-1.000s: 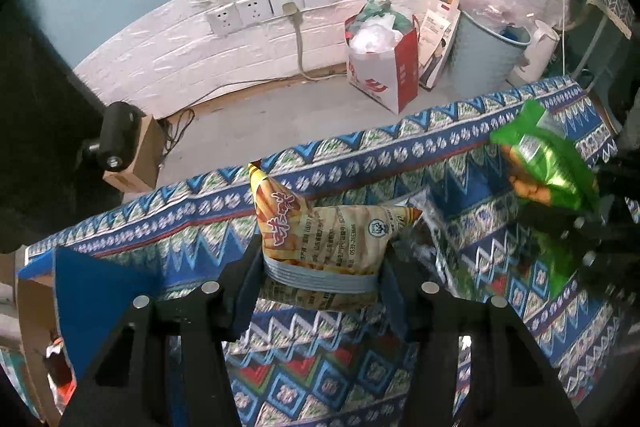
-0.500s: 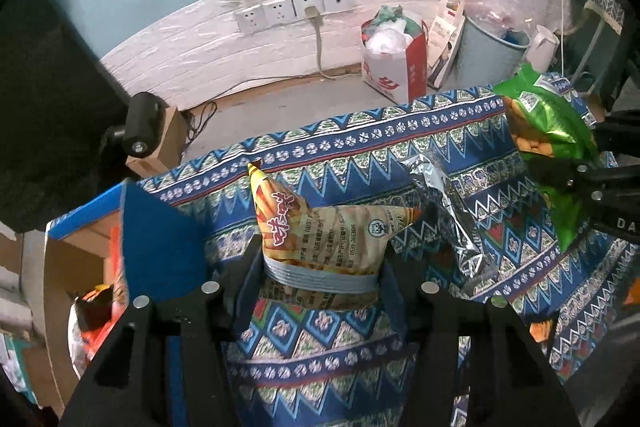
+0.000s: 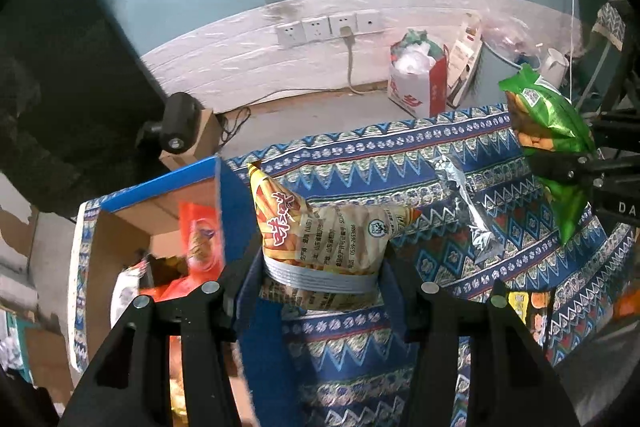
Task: Organize snacks
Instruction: 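Carry both bags over the box and release the yellow-orange bag from the left gripper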
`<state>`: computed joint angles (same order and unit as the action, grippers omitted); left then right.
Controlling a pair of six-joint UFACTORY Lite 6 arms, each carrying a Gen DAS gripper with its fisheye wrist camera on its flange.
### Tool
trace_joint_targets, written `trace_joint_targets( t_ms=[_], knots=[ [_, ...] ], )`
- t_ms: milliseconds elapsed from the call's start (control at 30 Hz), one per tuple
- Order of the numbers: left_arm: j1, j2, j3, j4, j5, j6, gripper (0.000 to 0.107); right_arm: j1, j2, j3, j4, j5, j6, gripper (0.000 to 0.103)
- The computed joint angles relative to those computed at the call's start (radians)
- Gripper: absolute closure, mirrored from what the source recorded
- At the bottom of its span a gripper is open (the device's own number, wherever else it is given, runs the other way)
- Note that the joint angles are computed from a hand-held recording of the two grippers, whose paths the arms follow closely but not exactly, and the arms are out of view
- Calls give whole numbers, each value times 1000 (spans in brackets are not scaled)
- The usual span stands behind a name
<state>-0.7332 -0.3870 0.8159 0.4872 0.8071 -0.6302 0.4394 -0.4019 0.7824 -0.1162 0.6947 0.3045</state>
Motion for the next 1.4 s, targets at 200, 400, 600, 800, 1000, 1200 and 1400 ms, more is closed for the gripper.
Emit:
trace_joint_targets(
  t_ms=[200,400,600,800,1000,1200,1400],
  knots=[
    [39,-121,-15,-3,66,53,52,93,33,72,-28,14,79,74],
    [139,-195,-19,-61,82,166,53,177,92,142,-49,16,132,74],
    [266,-279,-41,-123,87,296,53,248,204,249,-60,6,164,74],
    [444,-346,-68,-216,78,467,52,306,346,387,-66,1,177,74],
    [725,-393,-108,-388,49,760,52,364,502,544,-58,7,174,74],
    [1032,-387,-126,-593,44,1085,52,413,662,714,-41,26,160,74],
    [1266,-341,-149,-727,41,1325,52,440,821,906,-9,67,131,74]
  ],
)
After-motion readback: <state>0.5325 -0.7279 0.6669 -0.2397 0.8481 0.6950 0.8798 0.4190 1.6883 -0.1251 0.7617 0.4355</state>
